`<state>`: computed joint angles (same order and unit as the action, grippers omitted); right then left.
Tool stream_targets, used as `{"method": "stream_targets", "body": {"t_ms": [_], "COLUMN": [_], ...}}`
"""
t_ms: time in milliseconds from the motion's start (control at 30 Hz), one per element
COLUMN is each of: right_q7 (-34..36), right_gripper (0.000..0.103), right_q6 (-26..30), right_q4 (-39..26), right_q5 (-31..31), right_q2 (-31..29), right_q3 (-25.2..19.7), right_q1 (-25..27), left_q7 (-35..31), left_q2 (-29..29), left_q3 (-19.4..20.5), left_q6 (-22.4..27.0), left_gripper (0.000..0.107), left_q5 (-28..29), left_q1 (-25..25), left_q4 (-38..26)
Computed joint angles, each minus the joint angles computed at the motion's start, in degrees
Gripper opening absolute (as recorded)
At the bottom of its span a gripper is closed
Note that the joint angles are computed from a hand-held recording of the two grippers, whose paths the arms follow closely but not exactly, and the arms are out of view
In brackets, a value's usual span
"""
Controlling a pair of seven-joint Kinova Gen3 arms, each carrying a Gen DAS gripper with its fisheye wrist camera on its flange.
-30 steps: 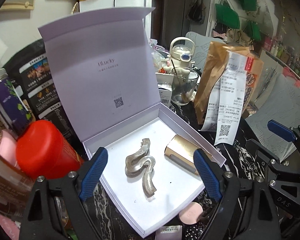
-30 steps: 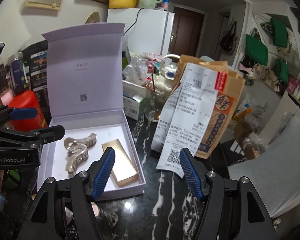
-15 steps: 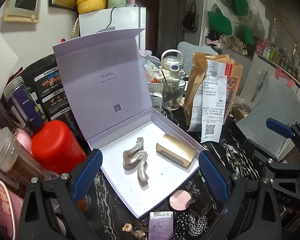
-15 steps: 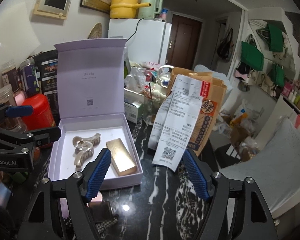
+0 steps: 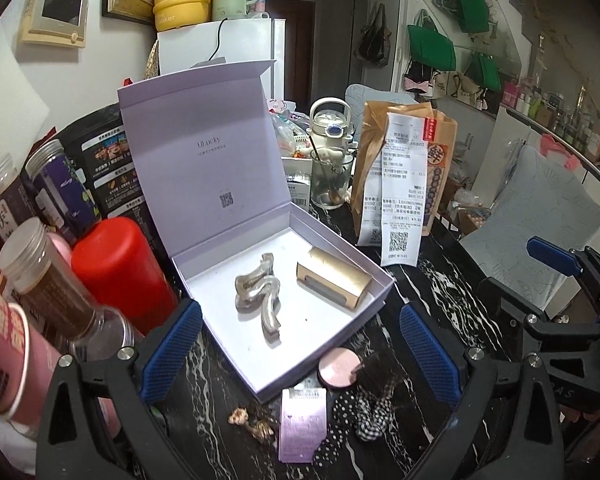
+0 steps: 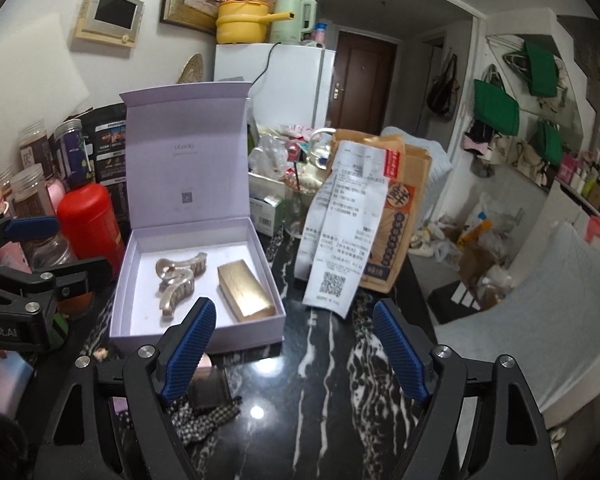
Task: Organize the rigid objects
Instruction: 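Withdraw both tools from the box back toward the remaining items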
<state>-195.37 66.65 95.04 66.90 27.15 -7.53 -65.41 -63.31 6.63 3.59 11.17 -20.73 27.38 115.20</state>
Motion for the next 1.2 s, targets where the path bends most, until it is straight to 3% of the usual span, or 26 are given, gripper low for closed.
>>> {"method": "stream_targets", "body": {"t_ms": [267, 833, 1100, 1200], "right_q7": [-3.6, -10.7, -14.7, -16.3], "right_gripper": [0.082, 0.082, 0.082, 0.082], "right_q6": [1.1, 0.6, -1.4, -2.5], "right_q4": [2.0, 5.1, 7.2, 8.1], "right_q5": [0.4, 0.5, 0.3, 0.4], "right_q2": [0.0, 1.7, 2.4, 2.8], "right_q3": [-0.8, -2.1, -2.2, -2.2], "right_q1": [-1.9, -4.7, -5.1, -4.9], "left_q7": [4.8, 7.3, -3.7, -4.2], "left_q2": [-1.8, -2.1, -1.0, -0.5], "left_q3": [-0.2, 2.0, 4.9, 2.2], "left_q6": [-0.7, -2.3, -4.4, -4.7], "left_gripper": [0.101, 0.101, 0.101, 0.101], "left_q5": [-4.3, -6.3, 4.4, 4.9], "left_q1": [1.6, 0.9, -2.3, 0.6], "left_q4": [3.8, 9.5, 11.1, 11.5]}}
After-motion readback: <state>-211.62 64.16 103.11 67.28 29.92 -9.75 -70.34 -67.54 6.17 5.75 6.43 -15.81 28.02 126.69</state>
